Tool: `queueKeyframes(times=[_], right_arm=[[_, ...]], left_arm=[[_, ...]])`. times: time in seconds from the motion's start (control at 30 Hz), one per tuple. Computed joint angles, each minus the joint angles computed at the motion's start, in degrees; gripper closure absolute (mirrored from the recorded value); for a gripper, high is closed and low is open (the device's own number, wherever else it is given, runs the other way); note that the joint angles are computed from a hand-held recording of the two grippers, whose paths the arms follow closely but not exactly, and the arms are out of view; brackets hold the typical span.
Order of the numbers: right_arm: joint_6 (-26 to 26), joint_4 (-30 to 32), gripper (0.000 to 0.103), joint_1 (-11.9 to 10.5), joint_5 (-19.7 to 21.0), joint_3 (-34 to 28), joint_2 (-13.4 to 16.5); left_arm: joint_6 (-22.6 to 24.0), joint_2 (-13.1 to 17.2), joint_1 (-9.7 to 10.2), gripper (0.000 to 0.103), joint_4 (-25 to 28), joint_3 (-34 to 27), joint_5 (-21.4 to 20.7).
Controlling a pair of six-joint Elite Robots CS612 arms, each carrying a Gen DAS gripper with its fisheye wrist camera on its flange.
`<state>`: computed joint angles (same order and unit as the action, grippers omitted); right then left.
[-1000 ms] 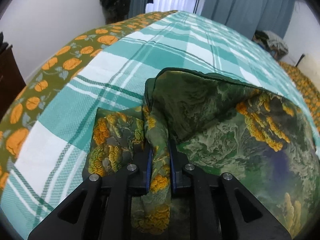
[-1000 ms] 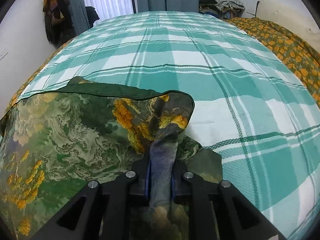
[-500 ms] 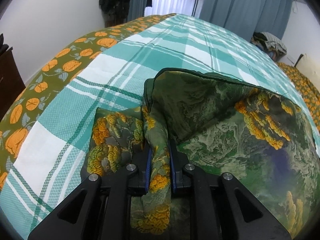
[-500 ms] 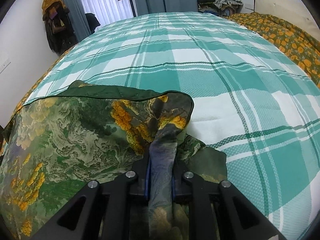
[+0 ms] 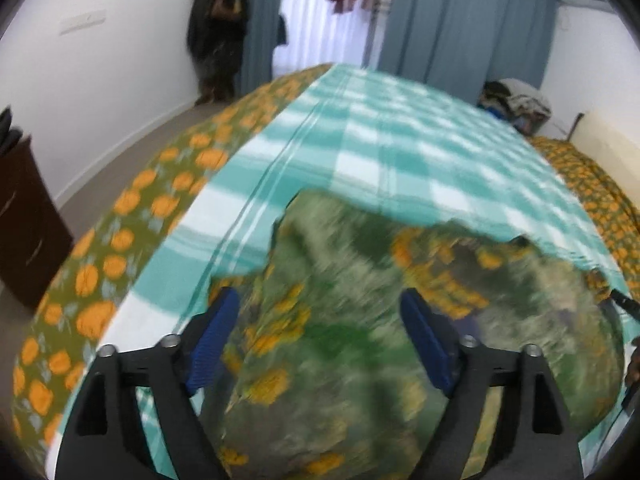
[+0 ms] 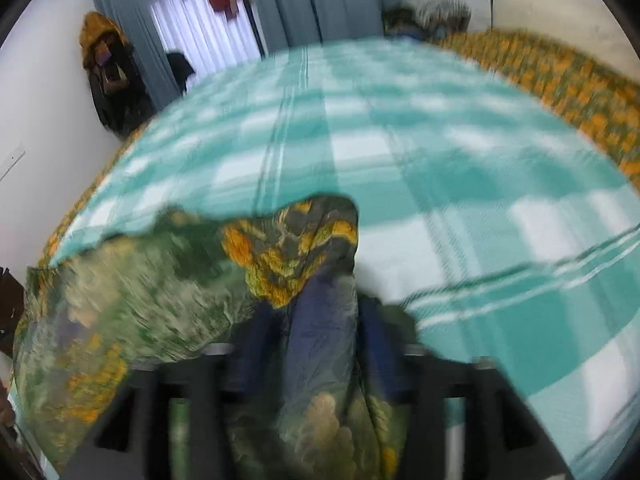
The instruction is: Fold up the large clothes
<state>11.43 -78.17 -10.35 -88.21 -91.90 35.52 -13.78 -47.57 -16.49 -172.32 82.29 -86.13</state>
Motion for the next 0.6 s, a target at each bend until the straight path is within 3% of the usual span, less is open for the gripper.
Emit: queueKeyframes(times=[0.07,0.17,0.27,0.37,0.4,0.47,0.6], right_arm=[[-2.69,-1.09,0.045,0.29,0.74,-0.32,-0.86],[-5.8,-0.22,0.043,0.66,3.99,0.76,-2.34],[-7.82,4.6,0.043,1.36,5.3,4.02,-3.64],[-6.08,8.91,0.043,1.3,4.4,5.58,-3.02],[-4.02,8.77,0.043,0.55,7.48,5.27,-1.79],[-0.98,4.98,0.043,-0.5,11.35,3.66,0.49],[-0.34,2.22,0.042,-0.22,10.51,3.59,1.24]], left_arm=[[0.63,1.19,-0.01,0.009,2.0,-3.02,-2.79],[3.61,4.26,-0.42,0.008,7.66,-8.66,-4.33],[5.67,8.19,-1.03,0.009,13.64,-14.36,1.56],[1.04,10.41,-0.26,0.008,19.37,-17.22,3.97],[-2.69,10.95,0.68,0.007,21.08,-17.76,1.21],[-8.77,11.61,2.37,0.006,19.53,-17.56,-5.4],[-7.99,11.51,2.13,0.005,18.65,-17.12,-4.77]])
